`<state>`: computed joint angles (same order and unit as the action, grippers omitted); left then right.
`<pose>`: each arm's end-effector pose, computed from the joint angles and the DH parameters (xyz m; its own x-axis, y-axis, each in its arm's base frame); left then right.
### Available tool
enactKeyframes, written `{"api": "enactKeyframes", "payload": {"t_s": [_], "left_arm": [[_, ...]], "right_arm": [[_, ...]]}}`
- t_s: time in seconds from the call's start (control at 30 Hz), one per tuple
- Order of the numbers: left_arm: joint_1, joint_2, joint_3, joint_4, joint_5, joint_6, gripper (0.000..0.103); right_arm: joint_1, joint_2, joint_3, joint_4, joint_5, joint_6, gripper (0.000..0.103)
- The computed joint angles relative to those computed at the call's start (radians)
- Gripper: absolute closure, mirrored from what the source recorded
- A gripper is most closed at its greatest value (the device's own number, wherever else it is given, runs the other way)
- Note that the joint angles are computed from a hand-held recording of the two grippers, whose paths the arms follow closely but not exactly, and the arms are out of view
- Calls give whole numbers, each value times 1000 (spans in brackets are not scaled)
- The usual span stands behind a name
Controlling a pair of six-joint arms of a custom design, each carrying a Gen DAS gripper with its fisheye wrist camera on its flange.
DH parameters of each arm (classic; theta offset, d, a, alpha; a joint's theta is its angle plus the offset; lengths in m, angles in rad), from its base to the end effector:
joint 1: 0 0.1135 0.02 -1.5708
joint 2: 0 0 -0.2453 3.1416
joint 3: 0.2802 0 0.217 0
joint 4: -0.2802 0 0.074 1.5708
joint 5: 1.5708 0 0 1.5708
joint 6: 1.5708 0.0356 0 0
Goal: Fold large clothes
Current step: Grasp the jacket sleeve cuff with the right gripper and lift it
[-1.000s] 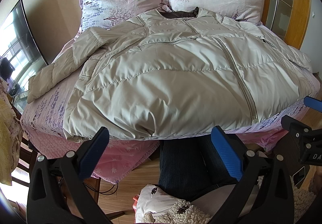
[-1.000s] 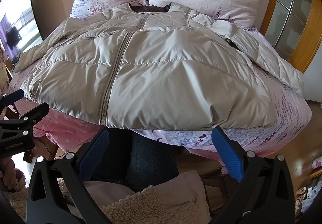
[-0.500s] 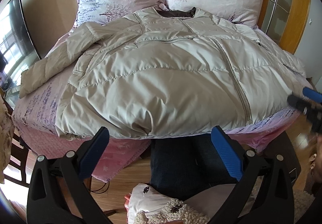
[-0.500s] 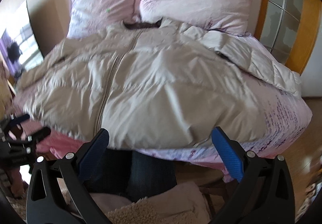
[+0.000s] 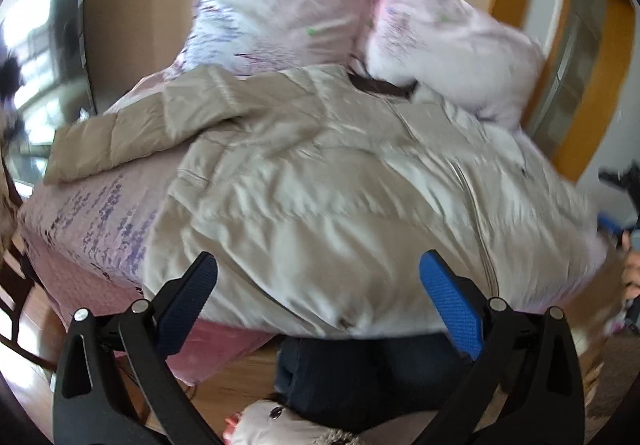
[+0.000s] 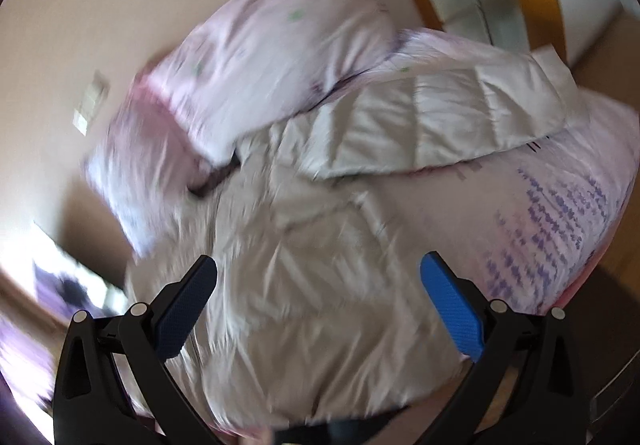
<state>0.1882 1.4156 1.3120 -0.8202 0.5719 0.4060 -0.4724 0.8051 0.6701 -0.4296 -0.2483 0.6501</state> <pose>0.2574 0.0294 0.3110 -0.6556 0.2132 -0.7243 0.4595 0.8739 -0.1587 0.1432 -0.0634 0.2637 -0.2242 0.7734 -0.5929 0.4923 0.6149 0.6160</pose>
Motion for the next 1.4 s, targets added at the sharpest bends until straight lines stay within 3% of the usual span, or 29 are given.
{"api": "enactKeyframes", "payload": {"t_s": [0.1, 0.27, 0.4, 0.57, 0.63, 0.8, 0.87, 0.97, 1.03, 1.13, 1.2, 1.3, 1.4], "left_arm": [[34, 98, 88, 30, -13, -68, 2], [105, 340, 345, -71, 63, -189, 2], [124, 454, 470, -59, 20, -282, 2], [156, 507, 479, 104, 102, -375, 2], [146, 558, 553, 67, 83, -363, 2], [123, 696, 747, -43, 59, -360, 2], [117, 701, 743, -10, 44, -367, 2], [108, 658, 640, 132, 15, -387, 2], [101, 680, 670, 118, 4, -372, 2], [104, 772, 828, -8, 39, -351, 2], [109, 805, 883, -32, 53, -363, 2], [119, 813, 899, -18, 66, -379, 2], [132, 778, 840, 79, 53, -407, 2]], "right_arm": [[-250, 130, 21, 61, -155, 11, 2], [-487, 366, 70, 143, -276, 52, 21], [-593, 560, 113, 201, -302, 99, 30], [-690, 684, 99, 307, -373, 193, 34], [-718, 708, 81, 374, -394, 229, 39], [-730, 738, 87, 402, -342, 227, 62], [-723, 743, 95, 397, -308, 223, 69], [-704, 731, 99, 395, -258, 216, 79], [-666, 706, 119, 372, -180, 174, 93], [-577, 654, 184, 288, -18, 94, 98], [-517, 629, 240, 233, 81, 49, 98], [-408, 604, 347, 157, 207, -13, 98], [-277, 622, 485, 102, 329, -70, 98]]}}
